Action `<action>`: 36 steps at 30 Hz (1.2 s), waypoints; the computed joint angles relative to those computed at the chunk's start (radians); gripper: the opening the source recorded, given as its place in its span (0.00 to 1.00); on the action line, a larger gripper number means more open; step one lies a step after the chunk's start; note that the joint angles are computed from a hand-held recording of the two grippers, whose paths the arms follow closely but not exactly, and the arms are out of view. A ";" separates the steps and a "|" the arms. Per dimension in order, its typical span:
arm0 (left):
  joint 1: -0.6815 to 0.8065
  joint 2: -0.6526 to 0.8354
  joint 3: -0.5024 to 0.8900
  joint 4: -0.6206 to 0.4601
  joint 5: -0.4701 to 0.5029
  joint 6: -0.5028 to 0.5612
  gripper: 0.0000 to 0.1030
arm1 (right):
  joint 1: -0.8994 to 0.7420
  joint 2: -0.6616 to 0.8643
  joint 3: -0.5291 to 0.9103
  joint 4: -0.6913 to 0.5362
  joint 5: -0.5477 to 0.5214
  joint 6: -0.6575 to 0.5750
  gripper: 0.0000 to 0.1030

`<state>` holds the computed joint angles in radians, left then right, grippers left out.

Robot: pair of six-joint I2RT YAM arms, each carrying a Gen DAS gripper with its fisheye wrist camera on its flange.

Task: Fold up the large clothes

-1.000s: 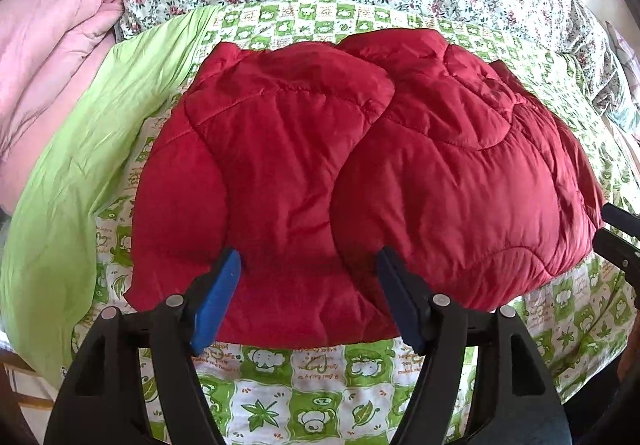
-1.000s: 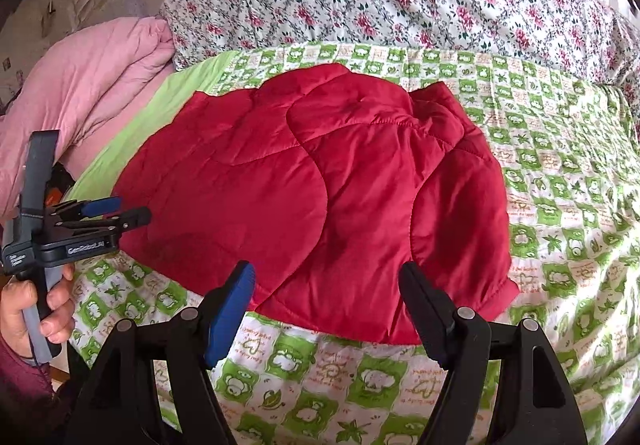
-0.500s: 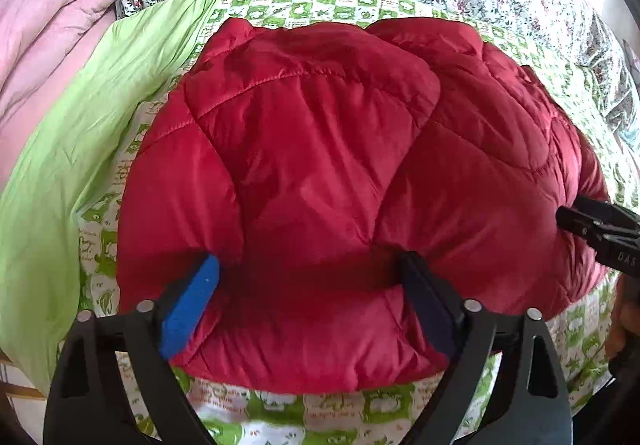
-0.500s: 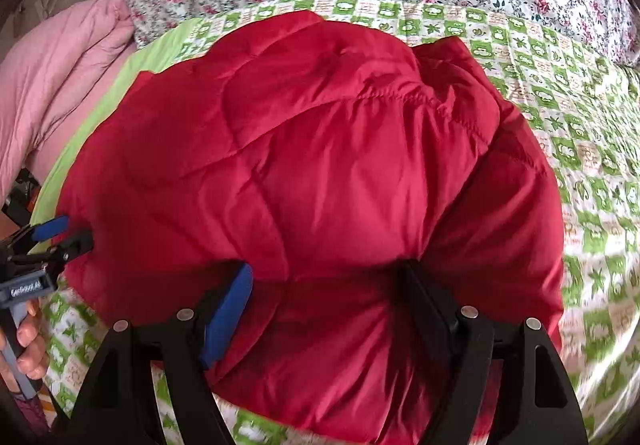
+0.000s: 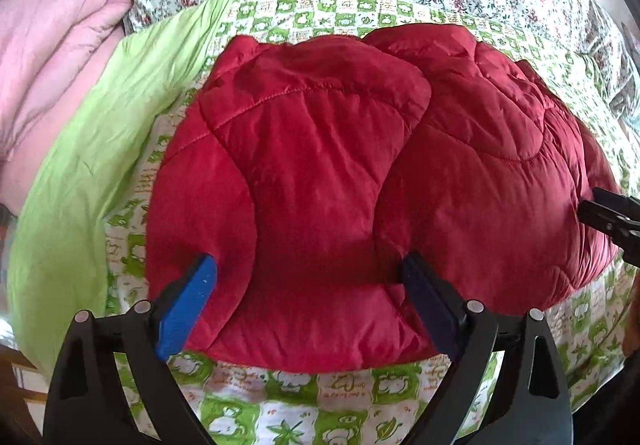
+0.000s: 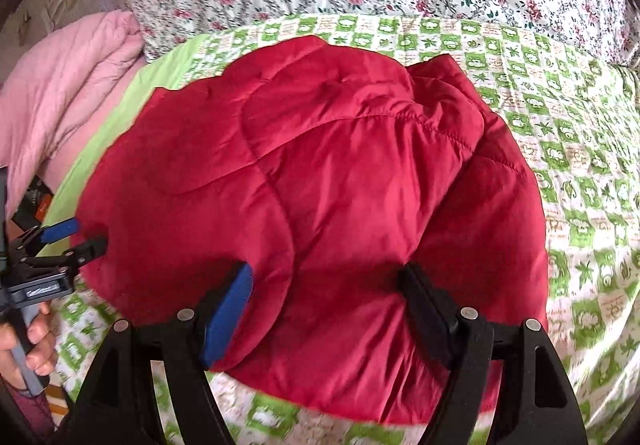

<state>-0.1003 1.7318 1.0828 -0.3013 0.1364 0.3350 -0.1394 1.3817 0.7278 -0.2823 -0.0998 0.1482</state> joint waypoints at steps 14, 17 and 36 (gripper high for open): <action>-0.014 -0.116 -0.087 0.039 -0.035 0.060 0.92 | 0.004 -0.259 -0.074 -0.163 -0.023 -0.066 0.76; -0.020 -0.144 -0.111 0.040 -0.035 0.068 0.92 | 0.009 -0.289 -0.091 -0.183 -0.032 -0.067 0.76; -0.030 -0.273 -0.189 0.035 -0.033 0.125 0.92 | 0.026 -0.430 -0.107 -0.315 -0.054 -0.073 0.84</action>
<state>-0.1305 1.4588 0.8935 -0.2666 0.1038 0.4597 -0.1138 0.9519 0.6212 -0.5976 -0.1535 0.0754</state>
